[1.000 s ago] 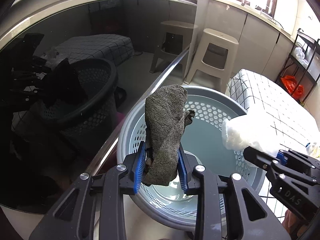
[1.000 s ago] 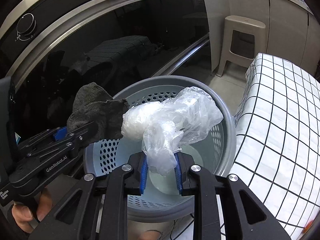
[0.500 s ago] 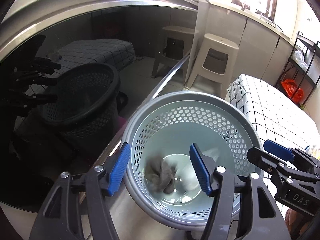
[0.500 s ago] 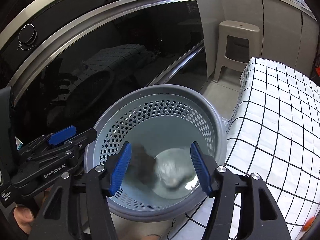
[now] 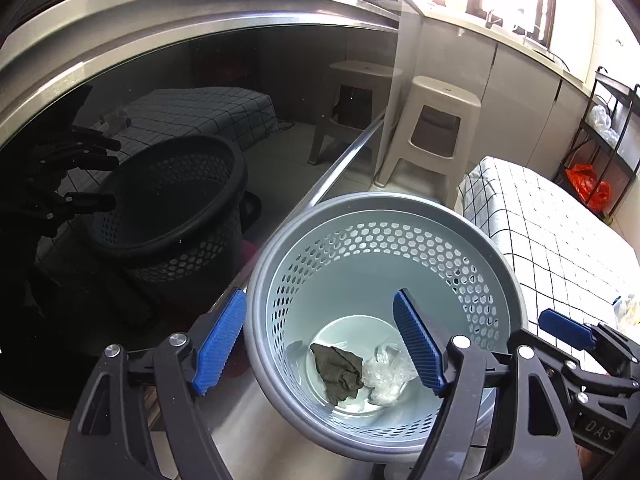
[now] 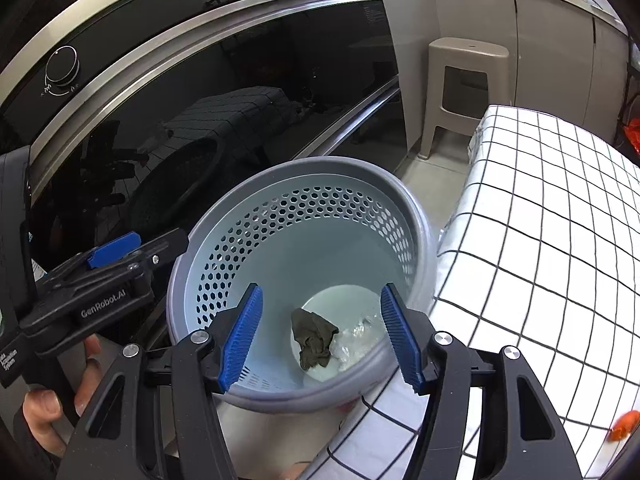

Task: Collect trash
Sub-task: 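Open both tools to drop the cloth and bag into the basket, then move both tools back over the table toward the remaining trash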

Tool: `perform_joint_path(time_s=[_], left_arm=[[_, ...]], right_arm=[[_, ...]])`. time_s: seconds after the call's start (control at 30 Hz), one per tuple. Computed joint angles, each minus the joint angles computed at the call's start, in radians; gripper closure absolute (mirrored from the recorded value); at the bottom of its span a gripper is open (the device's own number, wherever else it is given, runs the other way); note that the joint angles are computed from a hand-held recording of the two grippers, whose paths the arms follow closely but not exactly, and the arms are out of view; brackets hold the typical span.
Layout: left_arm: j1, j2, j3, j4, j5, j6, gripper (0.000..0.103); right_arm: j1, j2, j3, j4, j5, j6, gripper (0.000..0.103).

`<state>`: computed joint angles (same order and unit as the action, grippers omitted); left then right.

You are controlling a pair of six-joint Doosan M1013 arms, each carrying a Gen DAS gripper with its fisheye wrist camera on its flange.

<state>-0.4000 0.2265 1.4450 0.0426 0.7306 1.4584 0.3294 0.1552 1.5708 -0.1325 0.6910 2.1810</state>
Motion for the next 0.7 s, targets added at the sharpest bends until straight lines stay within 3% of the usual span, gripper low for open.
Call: perform_joint_path(time_s=[0.33, 0.7], left_arm=[[-0.032, -0.037, 0.043, 0.043, -0.064, -0.01, 0.019], [-0.096, -0.087, 0.096, -0.004, -0.086, 0.074, 0.013]], right_arm=[[0.01, -0.087, 0.1, -0.074, -0.016, 0.128, 0.044], [0.045, -0.245, 0.25, -0.298, 0.029, 0.381, 0.041]])
